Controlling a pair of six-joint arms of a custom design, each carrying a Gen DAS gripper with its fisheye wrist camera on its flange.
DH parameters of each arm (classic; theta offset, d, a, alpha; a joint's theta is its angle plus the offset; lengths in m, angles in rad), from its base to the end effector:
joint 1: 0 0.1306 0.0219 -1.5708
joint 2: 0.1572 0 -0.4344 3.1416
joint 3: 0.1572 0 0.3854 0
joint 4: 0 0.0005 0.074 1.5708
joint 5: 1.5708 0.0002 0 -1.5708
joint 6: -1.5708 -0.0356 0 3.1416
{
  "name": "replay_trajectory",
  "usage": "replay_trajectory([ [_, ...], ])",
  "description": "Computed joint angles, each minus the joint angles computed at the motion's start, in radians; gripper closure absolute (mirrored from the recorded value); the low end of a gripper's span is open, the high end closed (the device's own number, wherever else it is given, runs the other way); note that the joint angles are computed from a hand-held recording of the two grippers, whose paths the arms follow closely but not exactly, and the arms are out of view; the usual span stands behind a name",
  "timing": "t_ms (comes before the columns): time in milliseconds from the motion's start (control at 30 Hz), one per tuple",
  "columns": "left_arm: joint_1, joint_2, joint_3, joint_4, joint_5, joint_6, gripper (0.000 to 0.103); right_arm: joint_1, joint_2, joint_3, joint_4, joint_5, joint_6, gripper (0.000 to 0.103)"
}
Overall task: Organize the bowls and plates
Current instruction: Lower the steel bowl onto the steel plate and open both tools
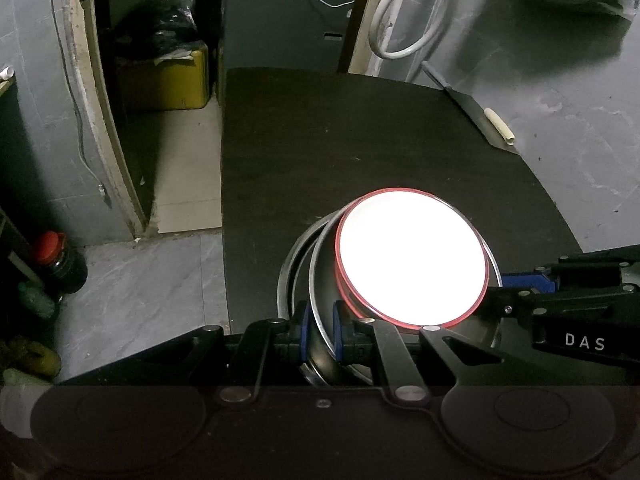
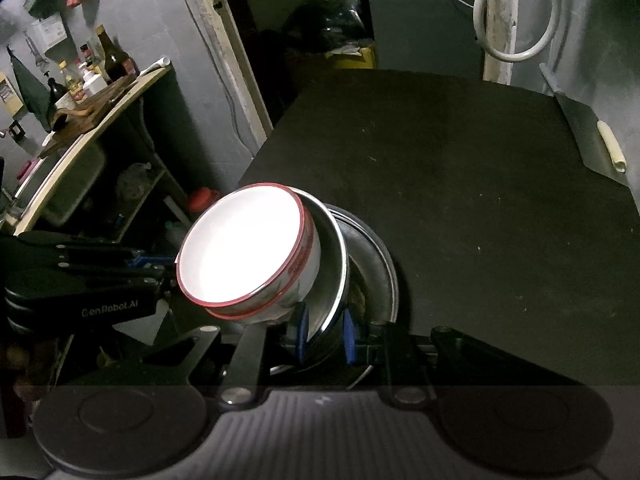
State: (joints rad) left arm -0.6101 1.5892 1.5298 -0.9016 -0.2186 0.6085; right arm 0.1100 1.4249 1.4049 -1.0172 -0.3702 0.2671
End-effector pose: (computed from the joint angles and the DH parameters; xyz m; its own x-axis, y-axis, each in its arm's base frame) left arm 0.4505 -0.3061 0.4462 -0.8128 -0.1126 -0.5715 -0.0086 0.9833 -0.1815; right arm 0.4623 0.0635 0.4649 -0.7502 -0.3304 -0.5728 -0.5010 0.8493 0.1662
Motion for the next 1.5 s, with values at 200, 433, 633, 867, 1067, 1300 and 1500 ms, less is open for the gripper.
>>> replay_trajectory([
  [200, 0.001, -0.001, -0.003, 0.005, 0.003, -0.002, 0.092, 0.003, 0.005, 0.0, 0.005, 0.006, -0.014, 0.082],
  [433, 0.003, -0.001, -0.005, 0.006, 0.007, -0.005, 0.092, 0.001, 0.001, -0.011, 0.018, 0.005, -0.027, 0.082],
  [633, 0.006, 0.002, 0.003, 0.003, 0.014, -0.008, 0.091, -0.002, -0.004, -0.021, 0.027, 0.005, -0.037, 0.082],
  [867, 0.002, 0.005, 0.007, -0.001, 0.0, -0.013, 0.09, -0.004, -0.009, -0.028, 0.04, 0.006, -0.061, 0.082],
  [1067, 0.001, 0.005, 0.012, -0.016, -0.018, -0.007, 0.08, -0.002, -0.017, -0.039, 0.059, 0.013, -0.078, 0.081],
  [1300, 0.002, -0.004, 0.002, -0.032, -0.05, 0.011, 0.055, 0.002, -0.043, -0.07, 0.101, 0.058, -0.126, 0.069],
  [1500, -0.002, -0.005, 0.007, -0.053, -0.061, 0.005, 0.049, 0.012, -0.069, -0.099, 0.128, 0.098, -0.179, 0.066],
])
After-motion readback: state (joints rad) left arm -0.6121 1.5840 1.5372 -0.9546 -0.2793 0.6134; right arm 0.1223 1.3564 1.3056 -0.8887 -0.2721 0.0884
